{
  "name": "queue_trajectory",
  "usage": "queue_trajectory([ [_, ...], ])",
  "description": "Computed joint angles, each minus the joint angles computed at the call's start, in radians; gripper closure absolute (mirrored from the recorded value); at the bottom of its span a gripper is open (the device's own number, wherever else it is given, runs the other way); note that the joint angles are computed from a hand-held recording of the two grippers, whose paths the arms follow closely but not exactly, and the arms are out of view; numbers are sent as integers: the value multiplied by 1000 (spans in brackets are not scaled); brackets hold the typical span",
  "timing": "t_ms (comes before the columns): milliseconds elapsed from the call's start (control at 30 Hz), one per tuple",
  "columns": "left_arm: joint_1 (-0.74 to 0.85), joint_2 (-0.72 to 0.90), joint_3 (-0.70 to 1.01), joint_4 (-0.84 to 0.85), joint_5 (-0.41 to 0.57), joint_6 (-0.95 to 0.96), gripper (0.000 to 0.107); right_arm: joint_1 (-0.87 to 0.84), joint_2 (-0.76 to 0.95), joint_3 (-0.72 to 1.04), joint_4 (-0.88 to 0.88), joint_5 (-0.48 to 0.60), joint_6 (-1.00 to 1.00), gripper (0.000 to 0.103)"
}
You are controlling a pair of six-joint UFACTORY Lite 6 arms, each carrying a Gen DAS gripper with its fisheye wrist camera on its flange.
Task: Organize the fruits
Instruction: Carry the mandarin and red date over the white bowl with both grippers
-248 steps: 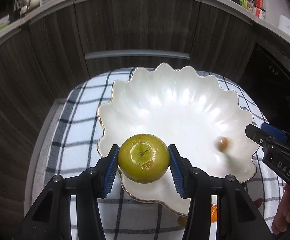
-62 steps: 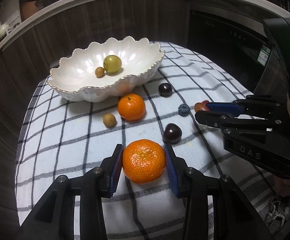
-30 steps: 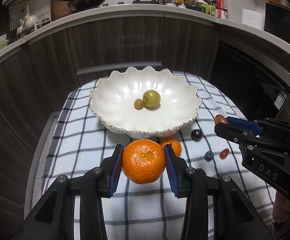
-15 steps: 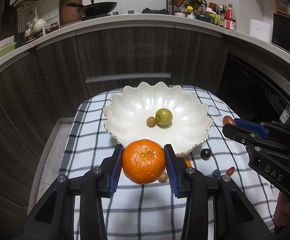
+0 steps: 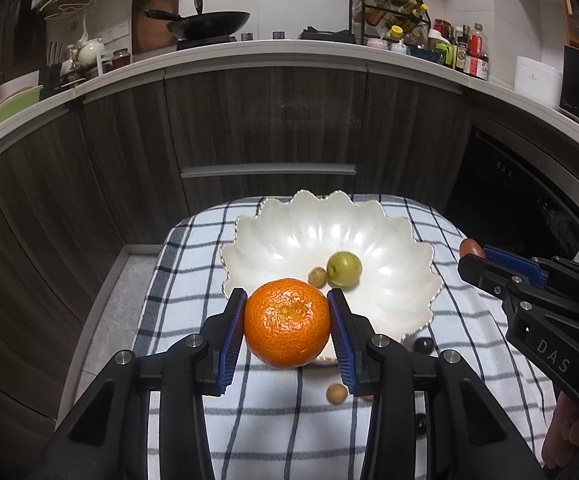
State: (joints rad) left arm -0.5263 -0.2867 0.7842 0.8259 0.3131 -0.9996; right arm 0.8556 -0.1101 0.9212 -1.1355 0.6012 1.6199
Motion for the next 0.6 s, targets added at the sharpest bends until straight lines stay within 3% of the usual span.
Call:
queue_trajectory([
  [600, 85, 248, 185, 70, -43, -65, 66, -145, 149, 135, 24, -54, -41, 83],
])
